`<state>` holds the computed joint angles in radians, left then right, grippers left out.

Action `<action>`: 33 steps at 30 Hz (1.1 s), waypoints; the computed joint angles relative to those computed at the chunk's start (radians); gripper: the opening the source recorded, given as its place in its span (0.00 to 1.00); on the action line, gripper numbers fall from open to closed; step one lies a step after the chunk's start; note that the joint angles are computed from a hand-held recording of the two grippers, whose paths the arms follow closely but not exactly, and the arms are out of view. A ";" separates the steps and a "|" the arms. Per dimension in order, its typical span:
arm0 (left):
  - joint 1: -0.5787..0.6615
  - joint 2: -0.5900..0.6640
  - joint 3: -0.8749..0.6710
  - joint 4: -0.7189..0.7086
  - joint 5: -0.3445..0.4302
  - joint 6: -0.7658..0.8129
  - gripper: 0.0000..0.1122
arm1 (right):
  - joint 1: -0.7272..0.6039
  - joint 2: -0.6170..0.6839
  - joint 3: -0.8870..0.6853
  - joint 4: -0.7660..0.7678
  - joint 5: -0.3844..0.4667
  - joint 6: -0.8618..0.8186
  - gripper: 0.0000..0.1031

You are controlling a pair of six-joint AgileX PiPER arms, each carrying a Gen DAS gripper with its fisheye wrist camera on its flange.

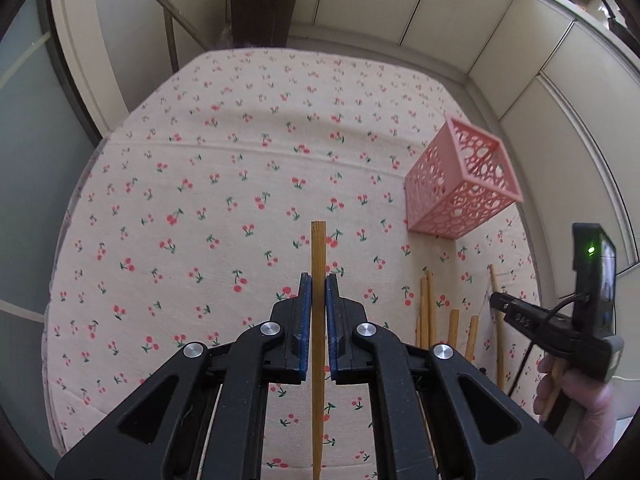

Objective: Organize utensils
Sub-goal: 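Lift the held wooden chopsticks upright and carry both above the pink holder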

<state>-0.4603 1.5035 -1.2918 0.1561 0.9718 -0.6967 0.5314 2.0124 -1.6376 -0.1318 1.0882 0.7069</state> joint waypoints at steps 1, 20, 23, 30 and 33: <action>-0.009 -0.011 0.005 0.014 -0.007 -0.010 0.06 | 0.006 -0.006 0.012 -0.009 -0.011 0.007 0.07; -0.076 -0.243 -0.011 0.200 -0.042 -0.117 0.06 | 0.073 -0.647 0.252 -0.269 -0.194 0.174 0.06; -0.102 -0.221 -0.096 0.250 -0.008 -0.136 0.06 | 0.057 -0.662 0.182 -0.280 -0.199 0.183 0.06; -0.087 -0.072 -0.419 0.247 0.015 -0.099 0.06 | -0.066 -0.569 -0.028 -0.165 -0.251 0.100 0.06; -0.109 0.030 -0.596 0.248 0.035 -0.066 0.06 | -0.104 -0.544 -0.061 -0.119 -0.276 0.072 0.06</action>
